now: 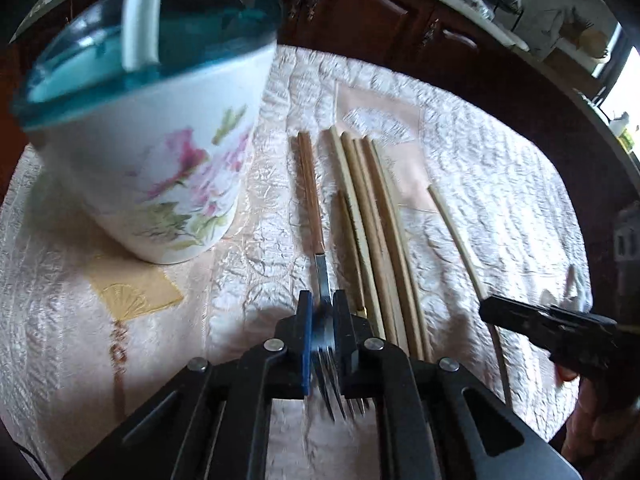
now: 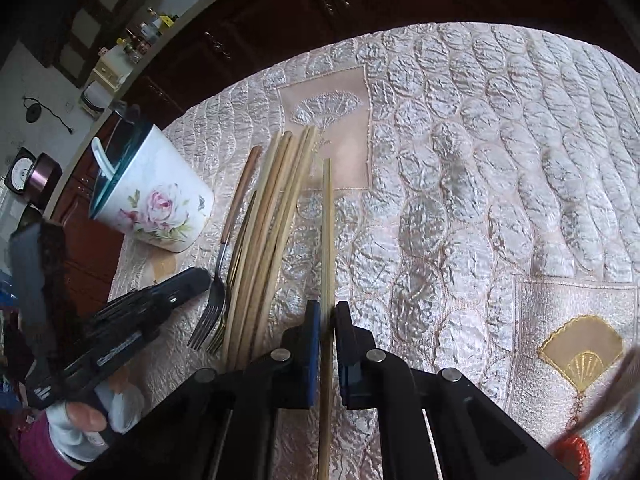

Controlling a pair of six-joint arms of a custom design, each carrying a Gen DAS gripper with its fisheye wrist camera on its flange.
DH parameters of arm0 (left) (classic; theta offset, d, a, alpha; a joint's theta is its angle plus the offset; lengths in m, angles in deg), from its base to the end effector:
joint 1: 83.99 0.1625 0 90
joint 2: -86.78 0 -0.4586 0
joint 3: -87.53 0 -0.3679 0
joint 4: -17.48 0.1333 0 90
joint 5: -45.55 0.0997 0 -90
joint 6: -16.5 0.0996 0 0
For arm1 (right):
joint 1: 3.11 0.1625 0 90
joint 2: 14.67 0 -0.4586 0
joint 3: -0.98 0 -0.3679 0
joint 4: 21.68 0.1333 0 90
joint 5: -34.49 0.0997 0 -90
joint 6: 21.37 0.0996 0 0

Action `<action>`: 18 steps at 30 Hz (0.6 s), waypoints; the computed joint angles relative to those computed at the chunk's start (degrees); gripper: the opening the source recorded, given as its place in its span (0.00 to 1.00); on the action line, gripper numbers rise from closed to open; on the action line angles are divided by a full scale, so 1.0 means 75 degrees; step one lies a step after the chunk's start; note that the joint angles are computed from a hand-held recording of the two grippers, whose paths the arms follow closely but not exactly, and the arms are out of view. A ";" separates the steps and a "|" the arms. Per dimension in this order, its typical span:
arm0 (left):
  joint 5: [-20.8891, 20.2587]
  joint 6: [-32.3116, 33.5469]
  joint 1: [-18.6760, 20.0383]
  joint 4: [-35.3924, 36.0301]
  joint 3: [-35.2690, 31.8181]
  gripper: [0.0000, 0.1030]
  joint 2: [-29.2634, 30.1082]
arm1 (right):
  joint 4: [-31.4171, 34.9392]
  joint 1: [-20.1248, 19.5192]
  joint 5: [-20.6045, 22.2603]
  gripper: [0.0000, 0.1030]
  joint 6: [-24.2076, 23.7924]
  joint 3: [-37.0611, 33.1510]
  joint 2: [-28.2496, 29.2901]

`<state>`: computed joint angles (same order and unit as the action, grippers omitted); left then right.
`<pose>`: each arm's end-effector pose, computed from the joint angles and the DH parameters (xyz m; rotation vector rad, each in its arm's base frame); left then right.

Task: Organize utensils
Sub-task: 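Grasp the fork with the left tool while the right tool grasps one wooden chopstick, then lift the fork with the left tool while the right tool carries the chopstick to the holder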

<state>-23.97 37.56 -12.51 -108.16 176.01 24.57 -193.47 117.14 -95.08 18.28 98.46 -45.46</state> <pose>-0.0493 -0.6766 0.3295 0.9003 2.6232 -0.2161 0.3907 -0.5313 0.0112 -0.3368 -2.5827 0.8188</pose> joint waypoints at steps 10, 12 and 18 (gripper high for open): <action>0.0049 0.0212 -0.0012 -0.0184 -0.0004 0.08 0.0142 | 0.0271 -0.0019 -0.0115 0.09 0.0178 -0.0143 0.0113; 0.0039 0.0245 0.0004 -0.0149 0.0098 0.07 0.0012 | 0.0428 -0.0003 -0.0192 0.09 0.0175 -0.0269 0.0188; 0.0032 0.0506 0.0070 0.0258 0.0238 0.06 -0.0432 | 0.1100 0.0222 -0.0719 0.09 0.0236 -0.0514 0.0252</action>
<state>-23.74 41.36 -11.98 -106.23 177.80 21.33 -185.22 118.80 -100.47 20.04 94.61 -43.57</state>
